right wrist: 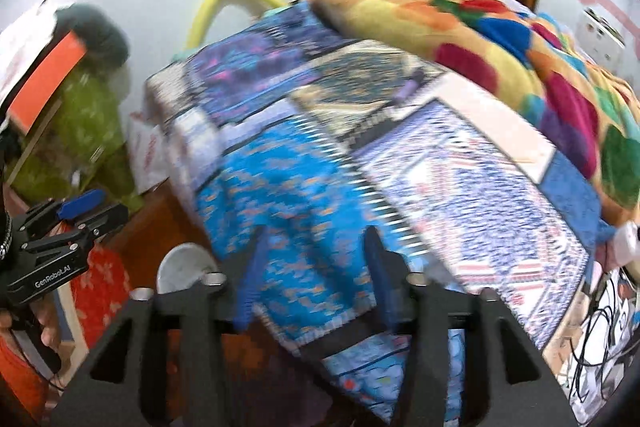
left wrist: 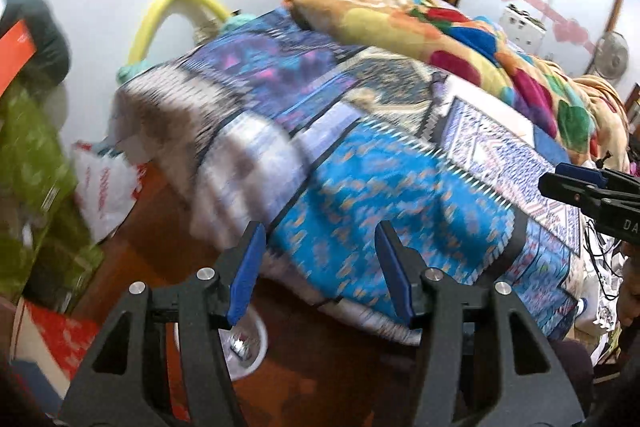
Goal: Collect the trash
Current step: 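Move both open tools back over the purple tube and plastic bag on the bed, then grasp the clear plastic bag with the left tool while the right tool grasps the purple tube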
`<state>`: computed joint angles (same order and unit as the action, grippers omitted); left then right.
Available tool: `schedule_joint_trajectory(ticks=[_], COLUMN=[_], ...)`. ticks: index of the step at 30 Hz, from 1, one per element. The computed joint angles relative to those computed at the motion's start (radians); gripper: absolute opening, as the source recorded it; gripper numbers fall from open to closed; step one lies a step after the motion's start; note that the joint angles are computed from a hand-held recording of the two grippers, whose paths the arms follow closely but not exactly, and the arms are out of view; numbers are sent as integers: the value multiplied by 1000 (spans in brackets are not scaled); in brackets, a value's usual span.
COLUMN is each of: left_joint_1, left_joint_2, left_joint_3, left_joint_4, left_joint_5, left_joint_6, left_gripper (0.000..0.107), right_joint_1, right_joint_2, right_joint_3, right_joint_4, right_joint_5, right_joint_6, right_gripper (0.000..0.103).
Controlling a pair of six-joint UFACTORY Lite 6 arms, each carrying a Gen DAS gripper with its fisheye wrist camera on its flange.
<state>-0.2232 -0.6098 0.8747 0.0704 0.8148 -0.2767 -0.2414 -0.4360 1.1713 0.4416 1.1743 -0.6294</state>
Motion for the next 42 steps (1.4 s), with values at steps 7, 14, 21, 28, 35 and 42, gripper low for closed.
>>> schedule_joint_trajectory(ticks=[7, 14, 21, 28, 35, 42], left_joint_1=[4, 59, 47, 19, -28, -52], left_joint_2=[365, 717, 1060, 1314, 1412, 1393], left_joint_3=[217, 495, 791, 1056, 1157, 1121], left_joint_4=[-92, -282, -199, -128, 29, 80], left_joint_5=[-166, -233, -230, -188, -192, -225], left_joint_6=[98, 280, 233, 191, 94, 60], left_gripper=[57, 60, 60, 60, 60, 42], right_joint_1=[-70, -25, 57, 101, 155, 150], right_joint_2=[241, 488, 750, 1063, 1197, 1073], right_joint_3=[124, 303, 525, 854, 994, 800], right_joint_4=[-6, 5, 21, -3, -92, -73], right_joint_5=[-90, -180, -247, -256, -290, -385], right_joint_6=[-38, 29, 98, 224, 338, 306], right_gripper=[58, 58, 58, 58, 51, 28])
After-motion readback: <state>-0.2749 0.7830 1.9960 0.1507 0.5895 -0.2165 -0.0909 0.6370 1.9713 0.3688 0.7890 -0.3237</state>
